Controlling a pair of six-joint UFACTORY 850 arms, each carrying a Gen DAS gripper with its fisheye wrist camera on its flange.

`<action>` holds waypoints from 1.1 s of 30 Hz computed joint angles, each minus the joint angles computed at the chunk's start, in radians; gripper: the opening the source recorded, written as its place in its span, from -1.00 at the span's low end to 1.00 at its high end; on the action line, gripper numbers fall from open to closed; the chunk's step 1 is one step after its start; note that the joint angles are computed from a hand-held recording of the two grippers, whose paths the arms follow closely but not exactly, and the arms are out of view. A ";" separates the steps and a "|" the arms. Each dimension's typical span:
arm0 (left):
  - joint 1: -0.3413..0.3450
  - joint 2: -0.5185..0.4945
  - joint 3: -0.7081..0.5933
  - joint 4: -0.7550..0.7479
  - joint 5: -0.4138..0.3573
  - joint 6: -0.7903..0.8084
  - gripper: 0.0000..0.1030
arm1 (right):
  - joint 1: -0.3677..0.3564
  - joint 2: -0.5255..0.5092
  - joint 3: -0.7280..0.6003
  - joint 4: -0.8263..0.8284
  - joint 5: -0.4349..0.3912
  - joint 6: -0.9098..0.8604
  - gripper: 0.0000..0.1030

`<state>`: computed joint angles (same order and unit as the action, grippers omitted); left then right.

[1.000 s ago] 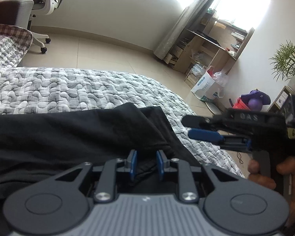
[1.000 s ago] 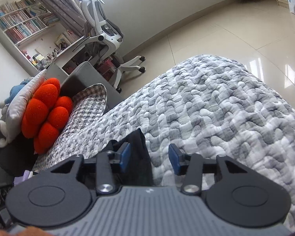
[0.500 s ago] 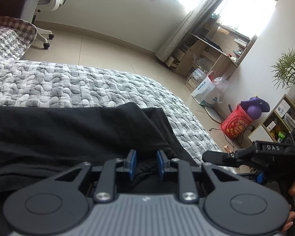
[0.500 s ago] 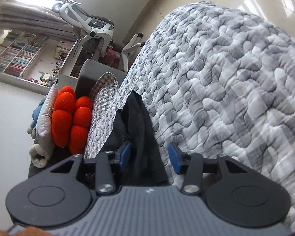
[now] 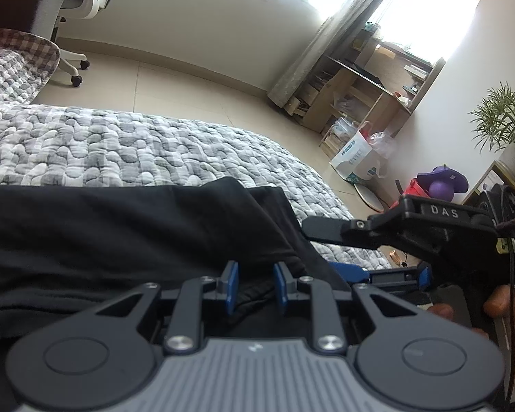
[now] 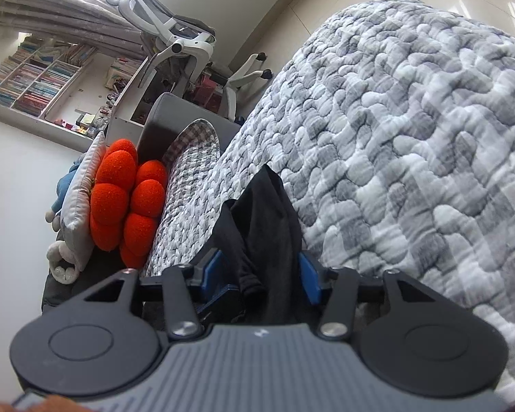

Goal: Fold clothes

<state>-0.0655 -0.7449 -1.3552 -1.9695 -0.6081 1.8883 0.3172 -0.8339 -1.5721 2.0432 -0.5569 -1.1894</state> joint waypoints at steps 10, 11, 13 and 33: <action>0.022 -0.006 -0.013 0.075 -0.055 -0.068 -0.36 | 0.029 -0.048 -0.085 -0.013 -0.012 -0.007 0.01; 0.033 -0.010 -0.019 0.107 -0.090 -0.098 -0.25 | 0.030 -0.049 -0.087 -0.010 -0.021 -0.002 0.01; 0.053 -0.016 -0.027 0.152 -0.155 -0.137 0.00 | 0.031 -0.051 -0.092 -0.005 -0.039 0.009 0.01; 0.102 -0.001 -0.008 0.140 -0.284 -0.149 0.20 | 0.035 -0.088 -0.161 -0.011 -0.181 0.131 0.01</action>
<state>0.0367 -0.7463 -1.3632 -1.8299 -0.8925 1.7389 0.3519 -0.9216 -1.7333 2.0322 -0.7375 -1.0587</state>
